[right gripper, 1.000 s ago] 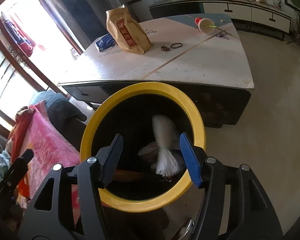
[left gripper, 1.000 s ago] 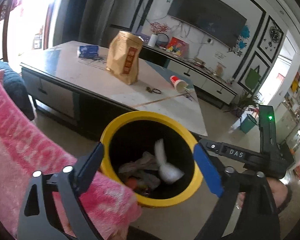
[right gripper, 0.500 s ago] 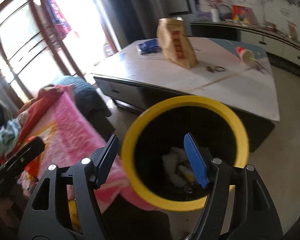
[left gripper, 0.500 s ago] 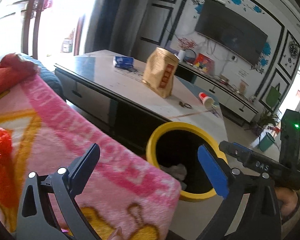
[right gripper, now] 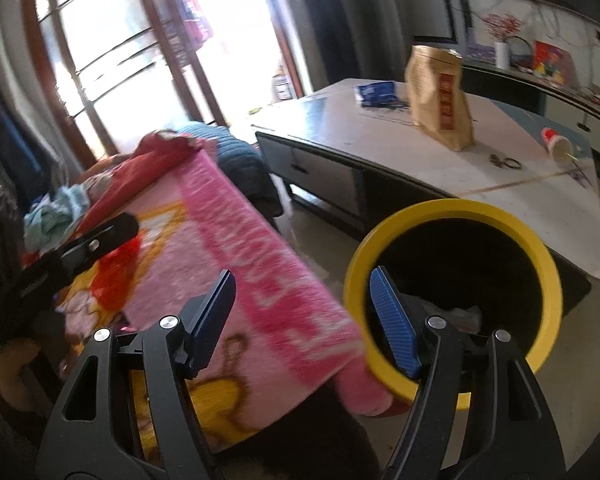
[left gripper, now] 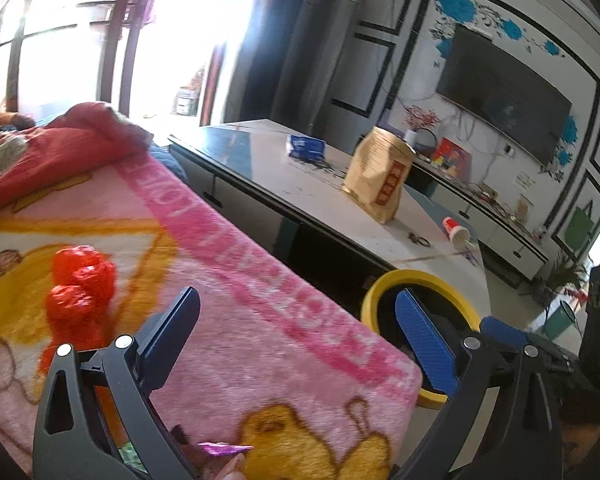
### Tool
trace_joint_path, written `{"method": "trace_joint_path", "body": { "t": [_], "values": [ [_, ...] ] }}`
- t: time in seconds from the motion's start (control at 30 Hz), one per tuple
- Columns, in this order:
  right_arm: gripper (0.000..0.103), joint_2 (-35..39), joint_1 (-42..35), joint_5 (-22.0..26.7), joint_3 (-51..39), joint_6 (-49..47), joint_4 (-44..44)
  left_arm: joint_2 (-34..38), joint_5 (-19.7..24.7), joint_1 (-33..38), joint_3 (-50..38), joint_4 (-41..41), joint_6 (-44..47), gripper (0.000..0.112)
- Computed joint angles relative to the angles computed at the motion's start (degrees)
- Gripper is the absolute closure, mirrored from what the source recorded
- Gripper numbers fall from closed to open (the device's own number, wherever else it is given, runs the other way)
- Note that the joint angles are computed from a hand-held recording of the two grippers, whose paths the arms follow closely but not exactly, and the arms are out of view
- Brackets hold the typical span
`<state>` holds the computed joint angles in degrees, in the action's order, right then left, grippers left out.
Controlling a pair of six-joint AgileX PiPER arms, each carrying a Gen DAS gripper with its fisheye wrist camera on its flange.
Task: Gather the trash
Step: 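Move both open grippers back over the trash on the blanket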
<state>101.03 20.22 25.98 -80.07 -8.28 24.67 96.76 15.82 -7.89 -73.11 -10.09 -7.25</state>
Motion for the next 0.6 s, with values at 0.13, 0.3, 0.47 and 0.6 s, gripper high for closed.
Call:
{"method": "trace_joint_path", "body": {
  "t": [0.13,0.3,0.47,0.6],
  "values": [
    [0.042,-0.61,2.98,-0.07,0.21,-2.38,1.63,-1.57,-0.54,2.19,1.72,0.29,-0.35,0.017],
    [0.037,-0.59,6.63,-0.16,-0.31,-2.67,0.40,-3.19,-1.16,5.30,3.82,-2.89,2.53,0.017],
    [0.036,-0.23,9.62,-0.11,-1.08,-2.77,-0.57,-4.53,-1.35,8.41,5.35,-5.44,4.41,0.017],
    [0.036,-0.09,11.28,-0.12,-1.18,-3.48,-0.23,-5.66,-1.61,10.80,6.75,-6.78,5.56,0.017]
  ]
}}
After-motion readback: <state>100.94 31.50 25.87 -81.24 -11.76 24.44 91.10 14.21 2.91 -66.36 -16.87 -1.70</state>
